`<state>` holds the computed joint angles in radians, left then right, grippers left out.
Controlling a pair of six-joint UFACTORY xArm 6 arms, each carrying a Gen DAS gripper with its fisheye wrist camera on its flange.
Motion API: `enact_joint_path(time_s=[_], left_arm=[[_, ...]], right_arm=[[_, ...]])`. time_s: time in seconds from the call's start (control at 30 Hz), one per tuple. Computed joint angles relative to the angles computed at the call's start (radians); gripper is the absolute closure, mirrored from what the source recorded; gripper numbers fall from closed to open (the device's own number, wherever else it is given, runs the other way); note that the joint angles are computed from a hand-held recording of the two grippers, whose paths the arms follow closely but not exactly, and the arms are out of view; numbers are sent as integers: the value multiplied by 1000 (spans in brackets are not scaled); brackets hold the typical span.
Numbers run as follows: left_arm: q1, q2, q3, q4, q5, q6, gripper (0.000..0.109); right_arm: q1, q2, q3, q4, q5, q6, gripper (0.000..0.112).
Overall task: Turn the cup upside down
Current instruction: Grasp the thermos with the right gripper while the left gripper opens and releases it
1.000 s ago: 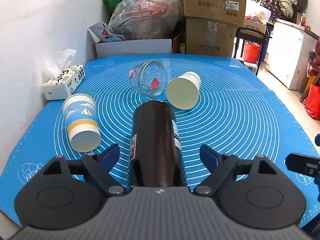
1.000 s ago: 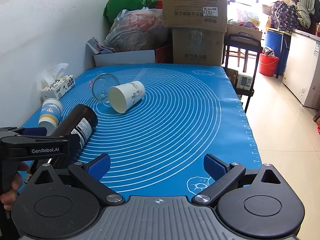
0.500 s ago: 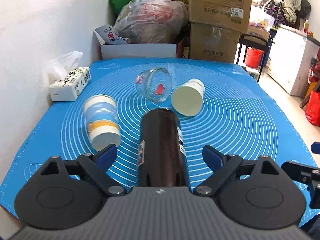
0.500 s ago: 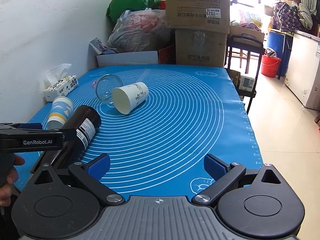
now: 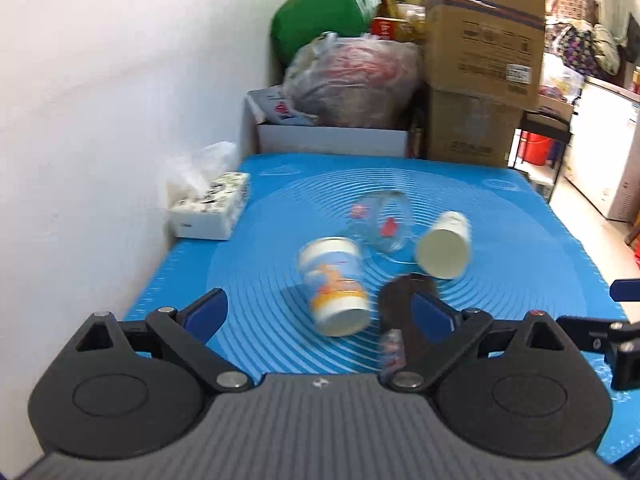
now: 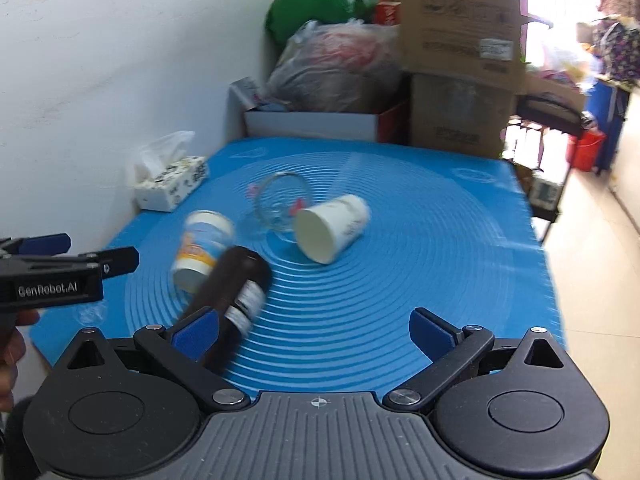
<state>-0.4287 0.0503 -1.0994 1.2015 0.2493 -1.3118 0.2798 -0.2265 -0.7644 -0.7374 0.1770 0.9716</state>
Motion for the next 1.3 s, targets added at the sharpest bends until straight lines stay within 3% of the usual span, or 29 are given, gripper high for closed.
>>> enact_joint_path(time_s=[0.1,0.23,0.3,0.7,0.8,0.87,1.0,1.17,1.3], left_arm=[[43,14,-3,-44,2,51,11],[99,51,-21,-80,-18,110,11],[121,72,-36,-82,-25,122,11],[193,189,-103,-184,-96,213,11],[192,206,-113,-215,-105,243,11],[192,216,-120,-233,-109,258,11],[191,221,-124,-242,-111,259,11],[189,209,-121,-210,-108,228,11],[187,194,-112,-197,-115,208,11]], right_arm=[[39,103,-105,204,16,-182,10],[84,255,-270,583,96,-488,10],[93,326,-351,686,139,-558,10],[97,614,-717,725,421,-605,12],[95,652,-761,773,459,-638,20],[93,679,-795,791,492,-650,34],[93,684,-785,827,471,-665,39],[98,613,-676,835,368,-664,40],[116,498,-544,695,233,-590,41]])
